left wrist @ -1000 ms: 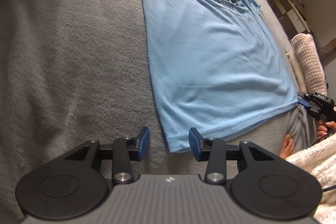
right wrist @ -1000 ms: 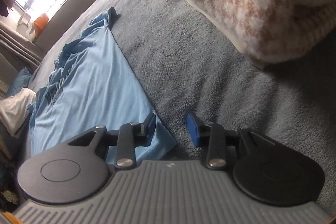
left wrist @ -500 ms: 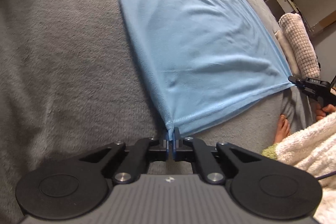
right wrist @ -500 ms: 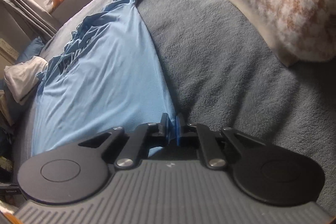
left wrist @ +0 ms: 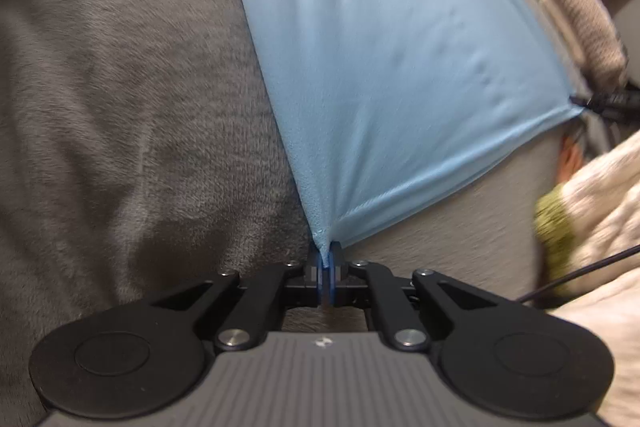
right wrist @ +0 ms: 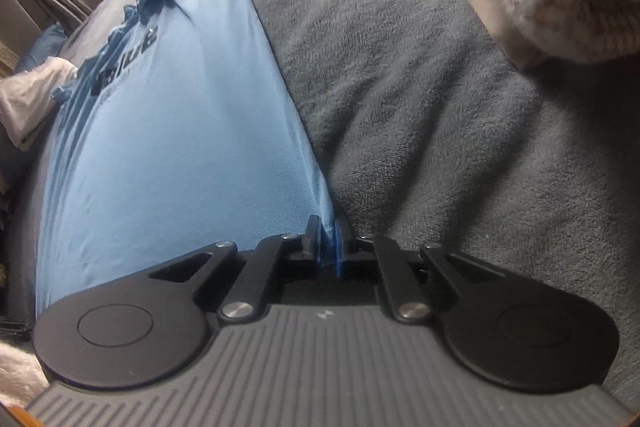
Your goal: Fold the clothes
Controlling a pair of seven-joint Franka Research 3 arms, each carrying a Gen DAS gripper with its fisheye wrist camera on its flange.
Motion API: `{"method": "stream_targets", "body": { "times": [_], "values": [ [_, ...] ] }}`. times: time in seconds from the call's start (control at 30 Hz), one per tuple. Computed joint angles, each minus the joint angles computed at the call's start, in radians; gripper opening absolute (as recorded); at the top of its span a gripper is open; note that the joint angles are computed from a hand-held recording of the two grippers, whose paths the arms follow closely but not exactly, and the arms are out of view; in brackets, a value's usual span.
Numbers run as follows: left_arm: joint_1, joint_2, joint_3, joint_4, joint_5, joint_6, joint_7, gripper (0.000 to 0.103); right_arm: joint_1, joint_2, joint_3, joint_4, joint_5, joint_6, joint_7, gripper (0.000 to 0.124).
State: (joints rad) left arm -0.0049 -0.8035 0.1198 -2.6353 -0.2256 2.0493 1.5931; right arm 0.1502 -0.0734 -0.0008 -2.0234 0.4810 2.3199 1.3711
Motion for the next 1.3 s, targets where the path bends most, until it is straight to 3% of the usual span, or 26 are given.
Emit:
{"method": "stream_targets", "body": {
  "times": [0.1,0.17,0.27,0.33,0.43,0.6,0.7,0.83,0.93,1.0,1.07,1.17,1.3],
  "values": [
    [-0.001,-0.011,-0.013,-0.023,0.000,0.035,-0.010,0.007,-0.004,0.010,-0.005,0.018,0.000,-0.025,-0.012,0.010],
    [0.009,-0.037,-0.006,-0.024,0.002,0.019,-0.026,0.010,-0.007,-0.002,-0.003,0.028,-0.042,-0.036,-0.011,0.020],
    [0.041,-0.084,-0.018,-0.013,0.052,-0.014,-0.060,0.023,-0.008,-0.036,0.005,0.027,-0.124,0.006,-0.024,0.023],
    [0.048,-0.111,-0.016,-0.006,0.076,0.000,-0.069,0.023,0.001,-0.045,0.010,0.032,-0.138,0.047,-0.060,0.023],
    [0.017,-0.109,-0.006,-0.014,0.073,0.148,-0.052,0.023,0.042,-0.008,0.020,0.080,-0.056,0.090,-0.206,0.024],
    [-0.165,0.094,0.045,0.019,-0.066,0.452,0.069,0.022,0.123,0.153,0.088,0.222,0.154,0.075,-0.573,0.022],
    [-0.237,0.173,0.055,0.027,-0.135,0.494,0.157,0.020,0.149,0.239,0.130,0.288,0.196,0.055,-0.694,0.022],
    [-0.232,0.158,0.037,-0.042,-0.172,0.522,0.217,0.019,0.124,0.189,0.115,0.207,0.203,-0.006,-0.810,0.021],
    [-0.163,0.048,0.033,-0.102,-0.176,0.466,0.155,0.015,0.096,0.133,0.079,0.144,0.169,-0.084,-0.838,0.021],
    [-0.102,-0.011,0.022,-0.107,-0.134,0.408,0.100,0.015,0.070,0.119,0.047,0.160,0.116,-0.178,-0.761,0.020],
    [-0.074,-0.034,0.040,-0.083,-0.106,0.388,0.090,0.015,0.057,0.115,0.036,0.193,0.081,-0.213,-0.716,0.021],
    [-0.134,0.039,0.102,-0.023,-0.152,0.478,0.156,0.018,0.050,0.136,0.037,0.255,0.109,-0.185,-0.703,0.021],
    [-0.276,0.289,0.173,0.108,-0.319,0.684,0.273,0.018,0.082,0.289,0.085,0.399,0.231,-0.008,-0.658,0.021]
  ]
}}
